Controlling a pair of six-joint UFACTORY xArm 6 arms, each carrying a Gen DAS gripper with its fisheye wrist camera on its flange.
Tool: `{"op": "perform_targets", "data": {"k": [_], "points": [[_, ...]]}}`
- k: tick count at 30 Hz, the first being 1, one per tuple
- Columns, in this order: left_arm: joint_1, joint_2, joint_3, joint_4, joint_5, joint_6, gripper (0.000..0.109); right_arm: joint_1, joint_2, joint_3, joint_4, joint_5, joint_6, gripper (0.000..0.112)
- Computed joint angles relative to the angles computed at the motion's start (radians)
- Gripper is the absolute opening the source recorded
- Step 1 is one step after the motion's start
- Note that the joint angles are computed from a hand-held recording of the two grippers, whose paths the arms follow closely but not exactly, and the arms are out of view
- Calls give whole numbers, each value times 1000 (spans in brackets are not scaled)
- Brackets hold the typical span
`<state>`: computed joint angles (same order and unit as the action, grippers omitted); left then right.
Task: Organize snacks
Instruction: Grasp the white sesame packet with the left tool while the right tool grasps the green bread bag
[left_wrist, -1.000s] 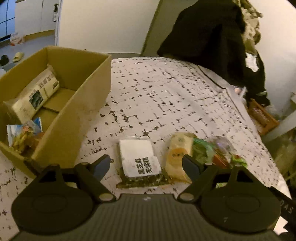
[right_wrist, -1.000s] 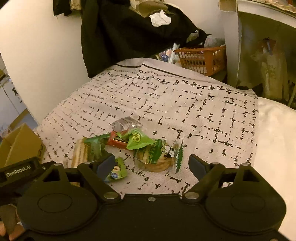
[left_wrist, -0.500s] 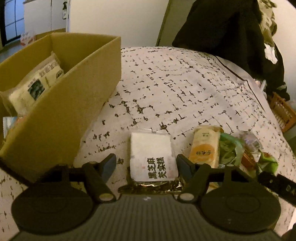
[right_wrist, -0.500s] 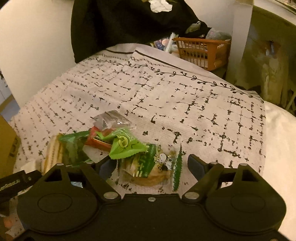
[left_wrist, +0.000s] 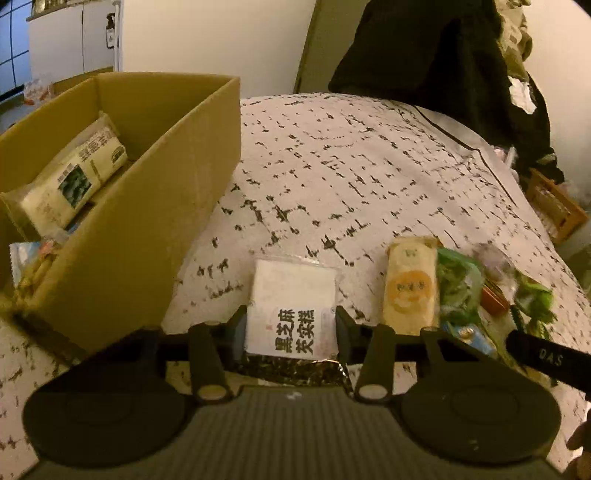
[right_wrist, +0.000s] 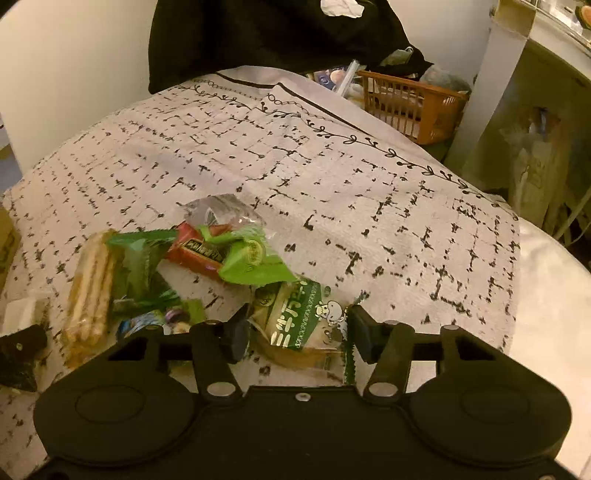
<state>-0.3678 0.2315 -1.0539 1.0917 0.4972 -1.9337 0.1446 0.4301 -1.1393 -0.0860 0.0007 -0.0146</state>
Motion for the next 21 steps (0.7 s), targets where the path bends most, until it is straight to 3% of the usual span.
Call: {"op": "perform_targets", "data": {"k": [6, 11, 16, 21], "points": [[-3, -82, 67, 6, -36, 10, 45, -10, -95, 96, -9, 8, 57, 53], [-3, -160, 115, 5, -56, 17, 45, 21, -193, 184, 238, 0, -133, 52], [-7, -236, 150, 24, -56, 13, 45, 33, -275, 248, 320, -7, -165, 52], [-8, -303, 189, 9, -65, 43, 45, 75, -357, 300, 500, -14, -291, 52]]}}
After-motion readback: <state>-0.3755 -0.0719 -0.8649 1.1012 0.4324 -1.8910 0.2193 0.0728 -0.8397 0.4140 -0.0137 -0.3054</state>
